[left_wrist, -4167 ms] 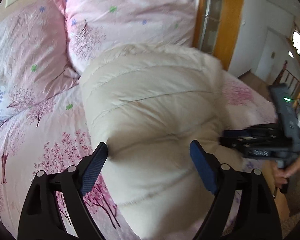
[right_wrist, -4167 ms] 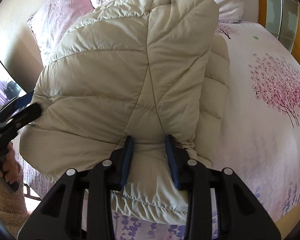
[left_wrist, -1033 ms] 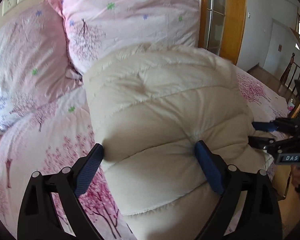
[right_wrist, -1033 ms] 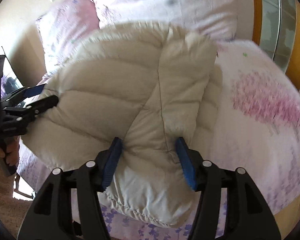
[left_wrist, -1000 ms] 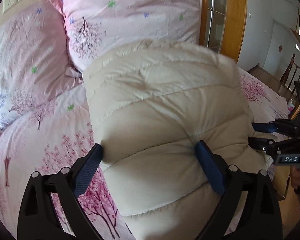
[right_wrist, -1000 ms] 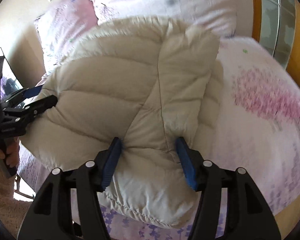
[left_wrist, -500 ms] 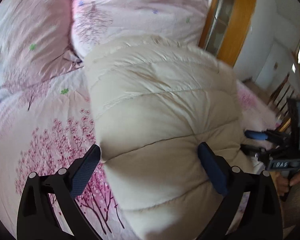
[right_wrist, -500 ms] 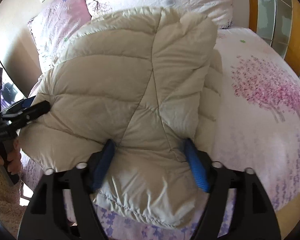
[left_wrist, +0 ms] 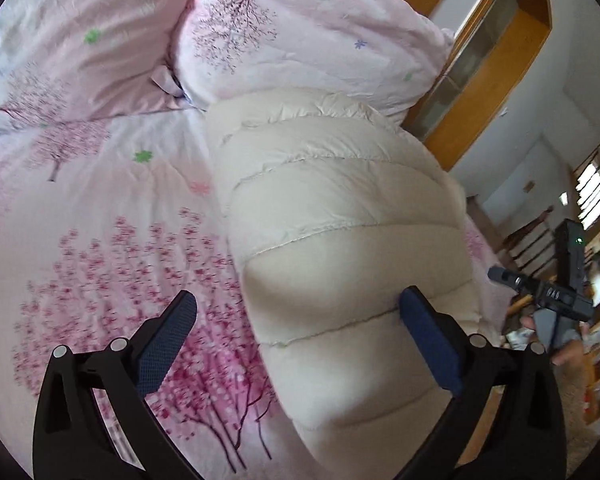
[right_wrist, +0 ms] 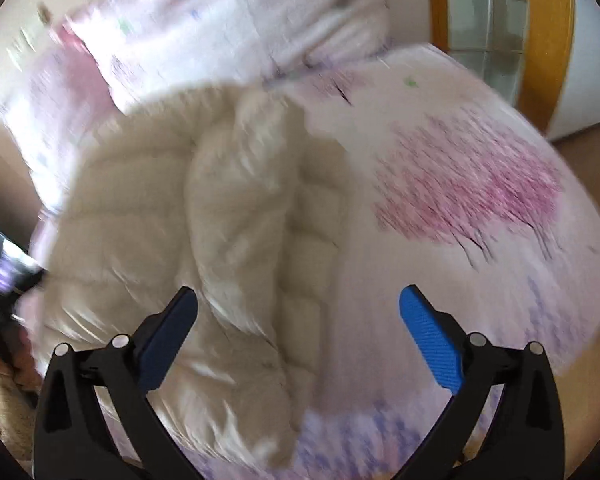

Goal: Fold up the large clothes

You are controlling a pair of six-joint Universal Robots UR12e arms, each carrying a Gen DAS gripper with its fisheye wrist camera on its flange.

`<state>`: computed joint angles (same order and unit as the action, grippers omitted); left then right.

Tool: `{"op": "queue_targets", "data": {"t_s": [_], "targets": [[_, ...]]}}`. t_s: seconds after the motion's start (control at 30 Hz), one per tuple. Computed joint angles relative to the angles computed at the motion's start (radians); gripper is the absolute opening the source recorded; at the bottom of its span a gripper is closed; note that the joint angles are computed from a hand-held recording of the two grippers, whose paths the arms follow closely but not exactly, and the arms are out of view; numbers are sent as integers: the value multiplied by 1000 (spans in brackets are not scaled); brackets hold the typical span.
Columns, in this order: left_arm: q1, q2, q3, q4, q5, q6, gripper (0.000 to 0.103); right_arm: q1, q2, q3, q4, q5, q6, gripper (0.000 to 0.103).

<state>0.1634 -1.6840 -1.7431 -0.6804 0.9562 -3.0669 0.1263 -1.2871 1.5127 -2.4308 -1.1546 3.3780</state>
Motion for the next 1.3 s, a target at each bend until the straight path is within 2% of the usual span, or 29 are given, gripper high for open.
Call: {"op": "queue_targets", "data": {"t_s": [0.07,0.1,0.17,0.23,0.37,0.5,0.67,0.9,0.97,1.07,1.13,1.17,1.23,1.27,1.3], "targets": [[8,-13,12,-33,-43,-11,102,-31,23,-15,26,139,45,101],[13,-22,23,-58,-69,-24,102,-36,32,-27,51,153,52,101],[20,-38,39,-91,-113,-45,102,-41,56,-61,105,124,56,101],[24,-53,54,-118,-147,-55,102,-49,77,-84,144,142,57,101],[26,-78,80,-164,-199,-55,102,-66,119,-123,208,252,33,101],[30,-106,103,-224,-281,-44,102,-78,149,-144,255,373,4,101],[19,-125,124,-259,-287,-9,102,-67,177,-188,332,420,-93,101],[10,-139,136,-282,-285,11,102,-38,193,-254,494,423,-252,101],[13,-136,134,-292,-288,14,102,-31,211,-280,551,464,-291,101],[20,-132,130,-294,-286,18,102,-24,227,-301,587,508,-325,101],[21,-135,129,-284,-289,10,102,-22,230,-298,577,533,-326,101],[23,-137,124,-272,-303,-1,102,-21,231,-296,571,541,-328,100],[28,-139,113,-249,-328,-28,102,-25,232,-284,582,590,-317,78],[29,-139,110,-247,-334,-31,95,-27,231,-271,573,623,-303,62],[31,-139,107,-243,-348,-29,91,-27,225,-258,543,626,-294,53]]}}
